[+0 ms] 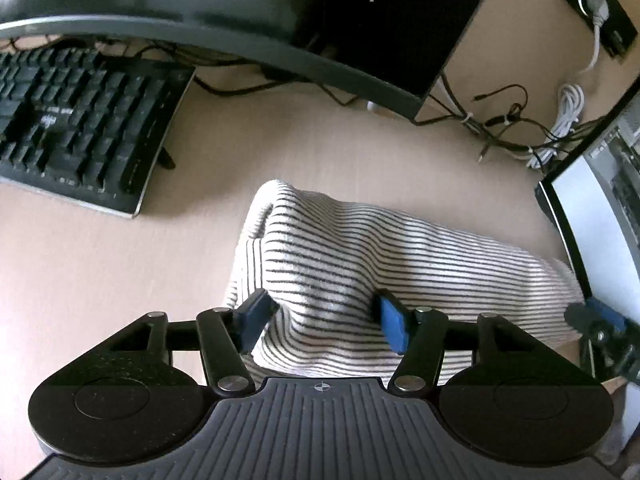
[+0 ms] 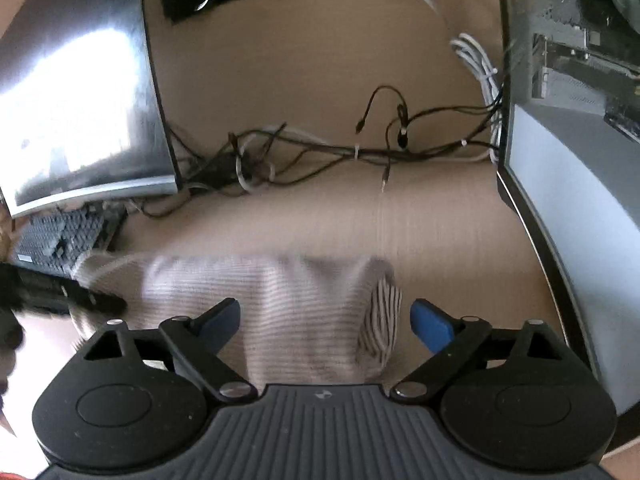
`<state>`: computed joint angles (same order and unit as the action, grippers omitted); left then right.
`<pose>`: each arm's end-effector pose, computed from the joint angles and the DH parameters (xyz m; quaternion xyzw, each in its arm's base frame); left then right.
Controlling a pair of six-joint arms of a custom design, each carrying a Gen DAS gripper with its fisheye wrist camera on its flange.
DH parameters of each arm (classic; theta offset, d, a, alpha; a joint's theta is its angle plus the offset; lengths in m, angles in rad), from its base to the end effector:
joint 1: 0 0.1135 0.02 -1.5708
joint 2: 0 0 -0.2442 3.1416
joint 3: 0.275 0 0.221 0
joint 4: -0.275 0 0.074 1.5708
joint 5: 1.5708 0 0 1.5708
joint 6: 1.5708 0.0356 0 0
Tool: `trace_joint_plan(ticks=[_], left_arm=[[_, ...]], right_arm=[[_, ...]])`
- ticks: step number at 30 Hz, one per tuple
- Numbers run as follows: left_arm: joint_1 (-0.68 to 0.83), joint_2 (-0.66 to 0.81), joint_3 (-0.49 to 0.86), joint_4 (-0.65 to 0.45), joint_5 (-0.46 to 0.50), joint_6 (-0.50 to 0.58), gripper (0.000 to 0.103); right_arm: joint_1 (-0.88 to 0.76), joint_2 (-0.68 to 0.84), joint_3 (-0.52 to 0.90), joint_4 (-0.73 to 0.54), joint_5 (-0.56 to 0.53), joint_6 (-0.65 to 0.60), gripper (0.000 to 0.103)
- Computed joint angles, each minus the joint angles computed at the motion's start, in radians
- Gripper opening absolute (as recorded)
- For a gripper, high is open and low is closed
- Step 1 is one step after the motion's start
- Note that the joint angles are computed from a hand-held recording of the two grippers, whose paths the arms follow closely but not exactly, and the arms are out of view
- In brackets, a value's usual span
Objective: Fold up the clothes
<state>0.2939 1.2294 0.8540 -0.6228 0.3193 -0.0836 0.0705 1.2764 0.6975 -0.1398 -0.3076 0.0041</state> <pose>0.2105 0.0520 0.2308 -0.1336 0.9387 -0.1224 0.2933 0.2399 0.0277 0.2100 -0.0931 0.8973 0.1546 0.4029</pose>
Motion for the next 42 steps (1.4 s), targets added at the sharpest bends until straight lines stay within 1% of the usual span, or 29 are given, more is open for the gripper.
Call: trace_joint_plan(ticks=[1, 2, 3, 4, 5, 6, 7, 9, 12, 14, 16, 17, 18, 19, 21, 22, 23, 24, 25, 26, 27, 29, 31, 32, 33, 35, 37, 39, 42], left_arm=[[-0.006, 0.006, 0.004, 0.004, -0.003, 0.005, 0.064], [-0.017, 0.014, 0.010, 0.011, -0.009, 0.010, 0.063], [-0.027, 0.019, 0.020, 0.018, -0.013, 0.018, 0.057], [-0.032, 0.020, 0.035, 0.021, -0.012, 0.030, 0.044], [-0.026, 0.010, 0.050, 0.017, 0.004, 0.047, 0.039], [-0.005, -0.014, 0.068, 0.005, 0.042, 0.070, 0.036], [0.017, -0.040, 0.088, -0.013, 0.087, 0.092, 0.034], [0.051, -0.113, 0.111, -0.077, 0.141, 0.144, 0.034], [0.084, -0.171, 0.087, -0.170, 0.156, 0.186, 0.038], [0.099, -0.175, 0.028, -0.186, 0.143, 0.187, 0.043], [0.106, -0.174, -0.033, -0.174, 0.127, 0.174, 0.051], [0.110, -0.178, -0.042, -0.163, 0.130, 0.167, 0.052], [0.113, -0.181, -0.034, -0.162, 0.129, 0.161, 0.056], [0.115, -0.188, -0.018, -0.163, 0.124, 0.156, 0.057], [0.106, -0.225, 0.026, -0.164, 0.109, 0.149, 0.059], [0.098, -0.243, 0.047, -0.164, 0.108, 0.145, 0.071], [0.093, -0.259, 0.061, -0.165, 0.128, 0.142, 0.082], [0.090, -0.268, 0.073, -0.167, 0.162, 0.144, 0.099], [0.085, -0.266, 0.078, -0.174, 0.198, 0.154, 0.099], [0.072, -0.260, 0.072, -0.185, 0.224, 0.167, 0.099], [0.050, -0.251, 0.059, -0.189, 0.230, 0.173, 0.099], [-0.009, -0.222, 0.010, -0.163, 0.187, 0.166, 0.099], [-0.048, -0.192, -0.040, -0.106, 0.135, 0.139, 0.099], [-0.062, -0.177, -0.060, -0.076, 0.115, 0.127, 0.099], [-0.069, -0.164, -0.069, -0.052, 0.104, 0.125, 0.099], [-0.082, -0.137, -0.069, -0.019, 0.092, 0.125, 0.100], [-0.079, -0.106, -0.054, -0.005, 0.094, 0.131, 0.100], [-0.085, -0.084, -0.048, 0.014, 0.086, 0.134, 0.100], [-0.104, -0.079, -0.065, 0.045, 0.064, 0.135, 0.101]], right_arm=[[-0.004, 0.031, 0.020, -0.008, -0.014, 0.005, 0.080], [0.006, 0.085, 0.051, -0.028, -0.012, 0.023, 0.066], [0.024, 0.132, 0.075, -0.035, 0.012, 0.048, 0.063], [0.037, 0.156, 0.085, -0.020, 0.025, 0.060, 0.061], [0.045, 0.162, 0.107, -0.019, 0.025, 0.056, 0.045], [0.043, 0.138, 0.124, -0.035, 0.010, 0.037, 0.033], [0.035, 0.103, 0.137, -0.055, -0.012, 0.015, 0.029], [0.020, 0.042, 0.172, -0.095, -0.060, -0.029, 0.026], [-0.002, -0.058, 0.151, -0.162, -0.090, -0.073, 0.026], [0.007, -0.069, 0.092, -0.178, -0.046, -0.078, 0.026], [0.028, -0.044, 0.018, -0.148, 0.030, -0.061, 0.029], [0.035, -0.051, -0.020, -0.110, 0.049, -0.053, 0.031], [0.043, -0.067, -0.058, -0.068, 0.065, -0.047, 0.034], [0.057, -0.079, -0.067, -0.058, 0.089, -0.042, 0.036], [0.081, -0.105, -0.053, -0.073, 0.127, -0.036, 0.047], [0.089, -0.121, -0.048, -0.082, 0.143, -0.037, 0.050], [0.094, -0.140, -0.044, -0.091, 0.157, -0.040, 0.056], [0.099, -0.164, -0.042, -0.104, 0.164, -0.034, 0.067], [0.103, -0.193, -0.041, -0.119, 0.167, -0.022, 0.076], [0.120, -0.217, -0.042, -0.126, 0.172, 0.003, 0.093], [0.116, -0.248, -0.051, -0.119, 0.151, 0.019, 0.101], [0.101, -0.324, -0.087, -0.096, 0.091, 0.044, 0.101], [0.114, -0.389, -0.134, -0.064, 0.050, 0.069, 0.101], [0.120, -0.394, -0.156, -0.044, 0.021, 0.073, 0.102], [0.121, -0.373, -0.166, -0.032, -0.010, 0.070, 0.103], [0.114, -0.264, -0.176, -0.010, -0.048, 0.074, 0.103], [0.139, -0.210, -0.212, 0.044, 0.005, 0.100, 0.103], [0.164, -0.206, -0.225, 0.070, 0.044, 0.071, 0.103], [0.157, -0.179, -0.215, 0.078, 0.042, 0.046, 0.103]])
